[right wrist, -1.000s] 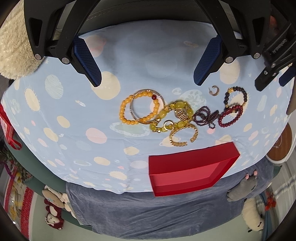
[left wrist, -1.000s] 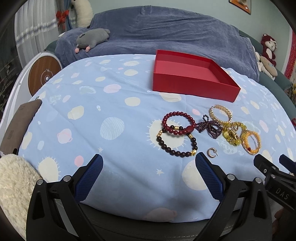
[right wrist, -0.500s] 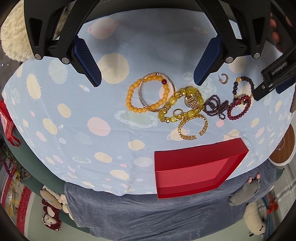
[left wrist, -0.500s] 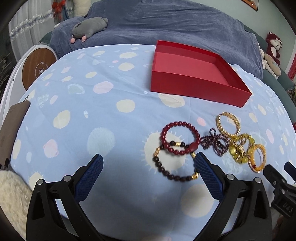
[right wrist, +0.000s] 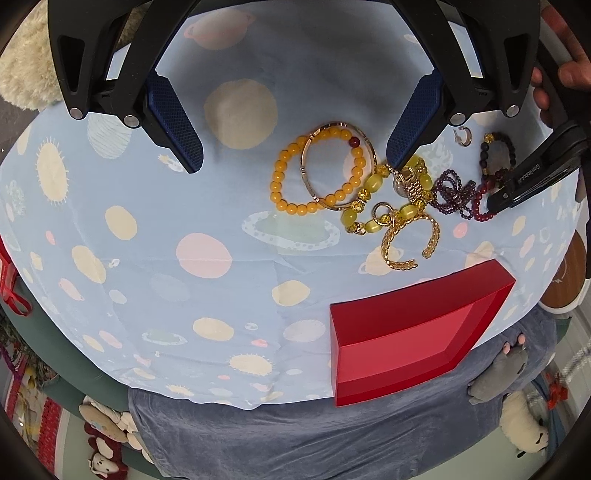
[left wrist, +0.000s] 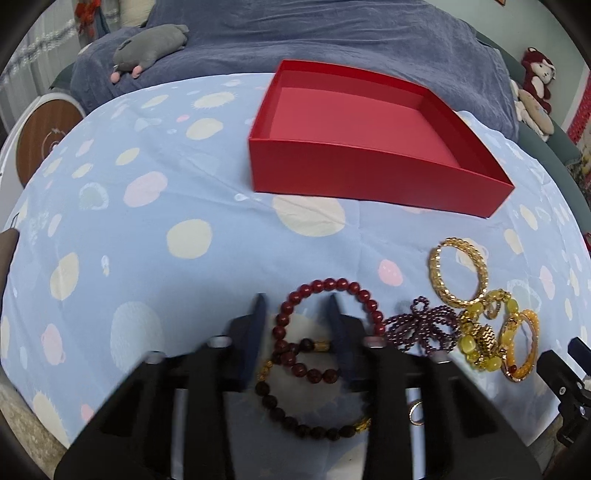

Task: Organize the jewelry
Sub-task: 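Grasp the dark red bead bracelet with the left tool while the right tool grasps the gold twisted bangle, then carry both bracelets into the red box and open both tools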

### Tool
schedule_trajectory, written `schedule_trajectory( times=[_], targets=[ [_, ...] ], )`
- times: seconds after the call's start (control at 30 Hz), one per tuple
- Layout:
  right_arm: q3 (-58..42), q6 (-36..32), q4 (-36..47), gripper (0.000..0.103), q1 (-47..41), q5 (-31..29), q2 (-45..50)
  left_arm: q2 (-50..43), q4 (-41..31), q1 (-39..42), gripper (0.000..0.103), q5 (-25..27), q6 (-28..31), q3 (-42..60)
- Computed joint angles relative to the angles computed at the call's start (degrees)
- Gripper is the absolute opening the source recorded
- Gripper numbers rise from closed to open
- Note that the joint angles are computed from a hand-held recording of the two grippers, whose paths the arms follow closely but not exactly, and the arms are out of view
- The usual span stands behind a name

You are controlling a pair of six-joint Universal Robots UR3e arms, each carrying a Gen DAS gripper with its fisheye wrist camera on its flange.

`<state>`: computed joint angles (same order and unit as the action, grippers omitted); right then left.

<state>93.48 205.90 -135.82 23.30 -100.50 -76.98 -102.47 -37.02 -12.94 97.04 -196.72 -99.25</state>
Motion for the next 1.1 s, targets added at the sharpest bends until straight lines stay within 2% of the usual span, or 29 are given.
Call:
schedule_trajectory(
  times=[0.03,0.07,0.67,1.1],
  targets=[
    [0.16,-0.18,-0.35,0.093,-0.24,0.49,-0.01,0.04,-0.1,0.23,0.009,-0.72,0.11,0.06],
    [-0.18,-0.34,-0.17,0.091,-0.33,0.75,0.24,0.26,-0.31,0.67,0.008,-1.83,0.18,0.04],
    [-3.94,-3.17,-0.86,0.072,-0.35,4.22,2.36,11.99,-0.77,3.63,0.008,-6.39,-3.52,-7.11],
    [-29.25,-6.68,7.85,0.047,1.04,6.44,21.36,11.34,-0.83,5.96,0.008,-8.1,-3.14,-8.31]
  ],
)
